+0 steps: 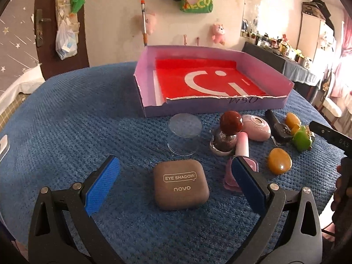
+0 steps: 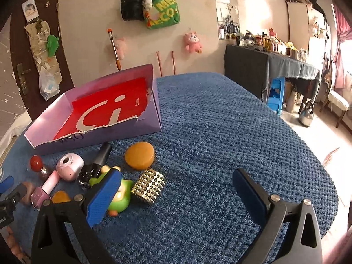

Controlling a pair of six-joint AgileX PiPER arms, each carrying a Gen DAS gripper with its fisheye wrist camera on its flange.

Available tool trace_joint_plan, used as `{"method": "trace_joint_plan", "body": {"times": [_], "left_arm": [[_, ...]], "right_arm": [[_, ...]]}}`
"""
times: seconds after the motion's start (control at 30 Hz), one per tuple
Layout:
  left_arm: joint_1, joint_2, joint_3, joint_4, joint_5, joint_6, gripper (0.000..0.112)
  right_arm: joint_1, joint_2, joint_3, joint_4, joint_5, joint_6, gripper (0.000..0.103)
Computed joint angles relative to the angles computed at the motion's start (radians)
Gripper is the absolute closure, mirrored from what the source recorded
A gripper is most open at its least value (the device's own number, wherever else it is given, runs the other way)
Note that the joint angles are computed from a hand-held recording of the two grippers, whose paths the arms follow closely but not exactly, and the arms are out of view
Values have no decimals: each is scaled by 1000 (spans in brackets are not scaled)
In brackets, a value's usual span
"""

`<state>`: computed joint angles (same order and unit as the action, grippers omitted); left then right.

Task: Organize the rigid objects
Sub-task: 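Move the left tool to the brown eye shadow compact while the right tool approaches the gold studded cylinder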

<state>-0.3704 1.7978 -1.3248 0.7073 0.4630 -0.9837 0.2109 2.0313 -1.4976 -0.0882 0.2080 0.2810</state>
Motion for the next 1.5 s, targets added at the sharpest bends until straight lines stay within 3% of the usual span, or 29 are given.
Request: {"method": "trace_joint_plan", "body": {"times": [0.13, 0.37, 0.47, 0.63, 0.77, 0.93, 1.3, 1.4, 1.47, 1.5], "left_arm": [[8, 27, -48, -122, 33, 153, 10], [15, 49, -102, -200, 78, 250, 11], [16, 47, -104, -203, 85, 263, 11], [30, 31, -81, -233, 73, 281, 18], [44, 44, -77, -328, 81, 367, 24], [33, 42, -62, -292, 73, 340, 24], [35, 57, -85, -310, 62, 356, 45], [27, 47, -69, -277, 51, 330, 60], [31, 42, -62, -301, 44, 352, 60], [33, 40, -60, -310, 39, 359, 60]], "right_arm": [[1, 35, -68, -4, 78, -2, 0], [12, 65, -115, -118, 145, 93, 2], [-7, 67, -117, 7, 148, -27, 4], [-7, 61, -107, 81, 142, -109, 13], [-21, 56, -105, 233, 164, -240, 18], [-42, 48, -99, 362, 192, -369, 20], [-56, 24, -44, 606, 173, -616, 40], [-82, 38, -62, 762, 214, -760, 50], [-103, 45, -70, 882, 264, -879, 69], [-102, 41, -62, 894, 260, -897, 69]]}}
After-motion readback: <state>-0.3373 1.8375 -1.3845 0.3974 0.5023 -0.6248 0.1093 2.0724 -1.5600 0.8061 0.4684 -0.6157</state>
